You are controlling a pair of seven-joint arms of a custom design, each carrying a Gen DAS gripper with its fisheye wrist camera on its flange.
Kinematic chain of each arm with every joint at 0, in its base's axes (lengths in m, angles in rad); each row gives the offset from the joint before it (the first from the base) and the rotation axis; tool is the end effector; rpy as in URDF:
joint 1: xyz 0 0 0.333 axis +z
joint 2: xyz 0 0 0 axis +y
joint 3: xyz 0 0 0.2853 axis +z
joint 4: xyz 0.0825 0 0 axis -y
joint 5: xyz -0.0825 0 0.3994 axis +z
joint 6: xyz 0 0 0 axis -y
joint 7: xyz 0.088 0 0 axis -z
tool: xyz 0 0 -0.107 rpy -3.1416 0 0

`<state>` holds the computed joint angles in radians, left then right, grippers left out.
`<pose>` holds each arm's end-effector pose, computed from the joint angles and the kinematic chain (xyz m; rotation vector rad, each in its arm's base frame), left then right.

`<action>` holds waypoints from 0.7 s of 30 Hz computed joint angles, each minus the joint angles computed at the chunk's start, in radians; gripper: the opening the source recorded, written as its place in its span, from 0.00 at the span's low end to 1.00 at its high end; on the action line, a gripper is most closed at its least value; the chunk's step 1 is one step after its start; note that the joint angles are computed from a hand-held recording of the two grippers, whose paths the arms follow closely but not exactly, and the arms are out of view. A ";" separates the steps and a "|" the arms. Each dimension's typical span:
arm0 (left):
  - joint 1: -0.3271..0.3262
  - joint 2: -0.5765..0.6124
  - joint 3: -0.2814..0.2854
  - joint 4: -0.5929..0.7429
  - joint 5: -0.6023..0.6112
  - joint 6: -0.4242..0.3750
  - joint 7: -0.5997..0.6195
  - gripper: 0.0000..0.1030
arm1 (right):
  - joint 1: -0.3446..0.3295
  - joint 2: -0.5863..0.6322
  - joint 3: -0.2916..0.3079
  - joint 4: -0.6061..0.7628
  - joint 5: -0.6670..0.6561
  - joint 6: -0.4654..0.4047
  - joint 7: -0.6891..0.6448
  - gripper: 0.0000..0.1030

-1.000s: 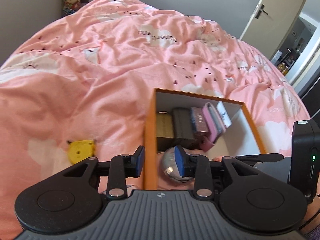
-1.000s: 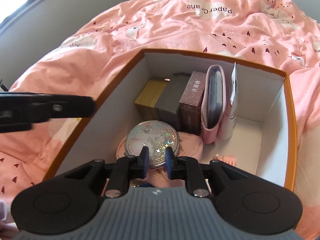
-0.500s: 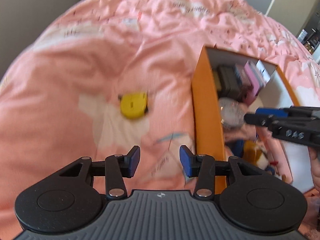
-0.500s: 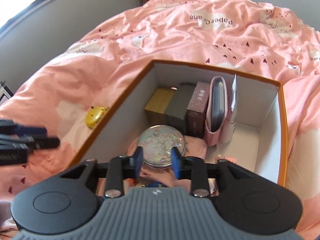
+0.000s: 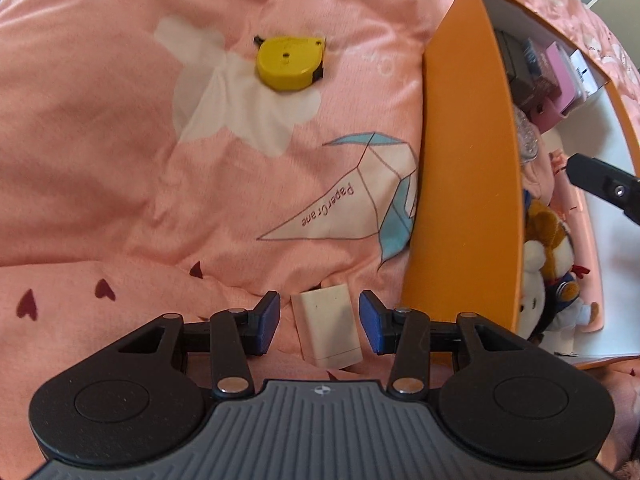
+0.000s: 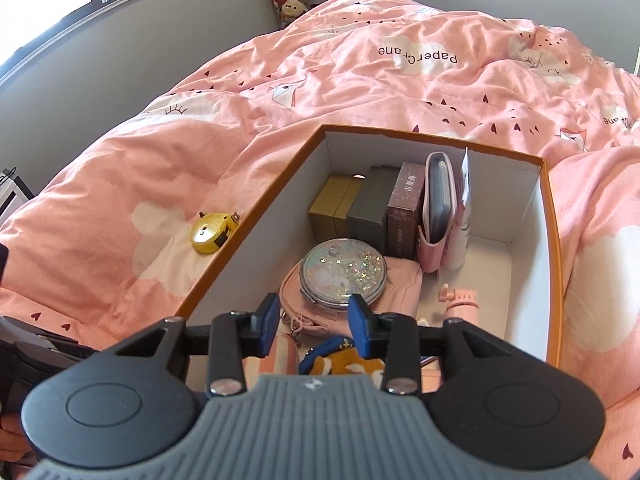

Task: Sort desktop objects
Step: 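Move the left gripper to the white charger and grasp it, then lift the white charger with the left gripper while the right gripper grasps the yellow tape measure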

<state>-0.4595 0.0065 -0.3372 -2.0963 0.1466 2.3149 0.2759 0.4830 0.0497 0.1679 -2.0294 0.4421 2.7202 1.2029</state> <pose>0.4069 -0.4120 0.4006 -2.5620 1.6790 -0.3613 0.5021 0.3613 0.4556 -2.2048 1.0659 -0.1636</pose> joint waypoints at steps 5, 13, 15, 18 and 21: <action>-0.003 0.009 -0.004 -0.020 -0.005 0.026 -0.007 0.49 | 0.001 0.001 0.000 -0.001 -0.007 -0.007 0.000 0.39; -0.005 0.004 -0.004 -0.083 -0.013 0.127 -0.019 0.50 | 0.009 0.018 0.004 0.030 -0.016 -0.014 -0.009 0.39; -0.007 0.008 -0.006 -0.089 -0.002 0.139 -0.029 0.50 | 0.011 0.024 0.004 0.039 -0.024 -0.017 -0.006 0.39; -0.010 0.000 -0.008 -0.111 0.022 0.170 -0.048 0.49 | 0.016 0.033 0.004 0.051 -0.040 -0.026 0.003 0.39; -0.009 -0.012 -0.004 -0.160 -0.013 0.247 -0.036 0.49 | 0.021 0.039 0.002 0.057 -0.062 -0.033 0.016 0.39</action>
